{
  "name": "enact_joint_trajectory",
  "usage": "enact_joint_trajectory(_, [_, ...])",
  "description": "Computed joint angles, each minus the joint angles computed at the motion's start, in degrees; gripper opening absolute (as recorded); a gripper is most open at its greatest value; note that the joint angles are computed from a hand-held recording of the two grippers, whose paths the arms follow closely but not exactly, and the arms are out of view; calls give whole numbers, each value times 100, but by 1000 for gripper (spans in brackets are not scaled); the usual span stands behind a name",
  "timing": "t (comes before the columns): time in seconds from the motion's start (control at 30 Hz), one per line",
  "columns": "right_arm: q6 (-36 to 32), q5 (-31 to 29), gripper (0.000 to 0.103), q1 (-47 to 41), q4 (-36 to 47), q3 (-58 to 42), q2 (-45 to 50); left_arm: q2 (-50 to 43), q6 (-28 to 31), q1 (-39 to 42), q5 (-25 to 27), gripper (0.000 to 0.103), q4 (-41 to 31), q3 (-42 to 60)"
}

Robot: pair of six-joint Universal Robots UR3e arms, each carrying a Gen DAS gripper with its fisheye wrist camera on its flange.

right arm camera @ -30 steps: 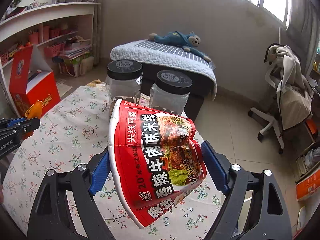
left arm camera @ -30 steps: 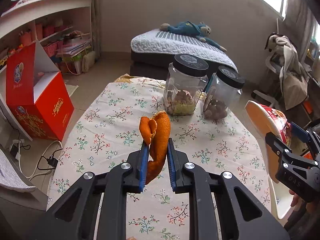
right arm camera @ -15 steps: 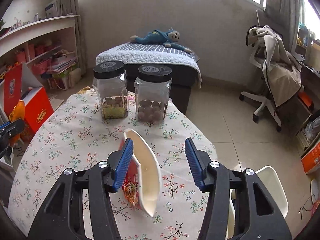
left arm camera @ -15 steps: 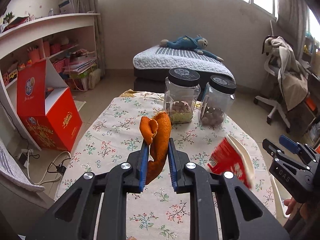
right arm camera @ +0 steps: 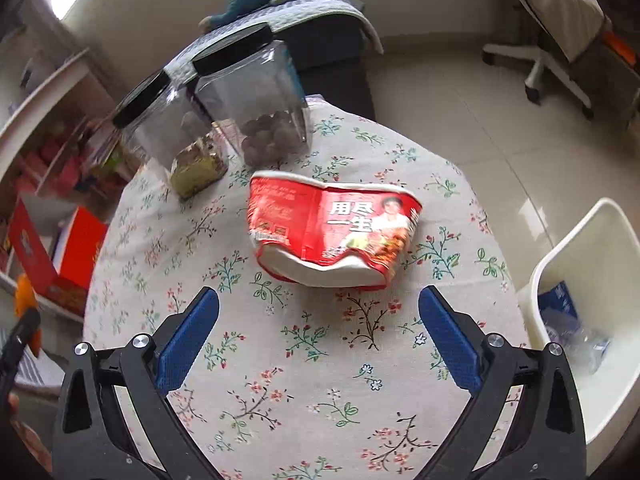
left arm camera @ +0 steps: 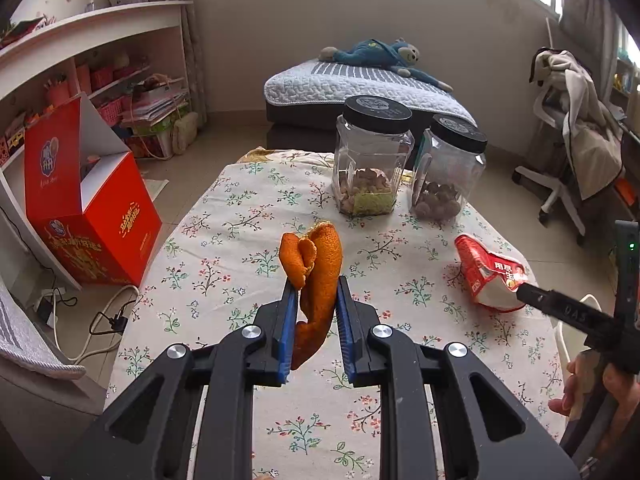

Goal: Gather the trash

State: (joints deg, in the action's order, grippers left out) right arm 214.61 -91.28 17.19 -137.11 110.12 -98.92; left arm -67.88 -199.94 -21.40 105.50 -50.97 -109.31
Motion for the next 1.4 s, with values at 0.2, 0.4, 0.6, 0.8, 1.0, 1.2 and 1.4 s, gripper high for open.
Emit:
enact_joint_trajectory(0.2, [295, 614, 96, -732, -378, 356, 217, 64, 170, 539, -535, 21, -26, -195])
enact_joint_trajectory(0.4, [46, 1849, 58, -1219, -1191, 412, 1123, 155, 364, 926, -810, 21, -39, -375])
enact_joint_trajectory(0.6, [-62, 1079, 56, -395, -1121, -331, 1469, 273, 488, 1344, -988, 21, -72, -524])
enact_joint_trajectory(0.8, [-464, -3, 56, 520, -998, -1134, 1484, 320, 385, 1421, -964, 21, -37, -415])
enact_joint_trajectory(1.0, [-864, -722, 56, 1093, -1042, -1523, 1379, 207, 212, 995, -478, 21, 138, -195])
enact_joint_trajectory(1.2, [-1155, -1100, 56, 1352, -1089, -1363, 945, -15, -32, 409, -10, 21, 208, 128])
enact_joint_trajectory(1.4, [-1412, -1657, 56, 1669, -1107, -1280, 603, -277, -281, -201, 414, 21, 213, 460])
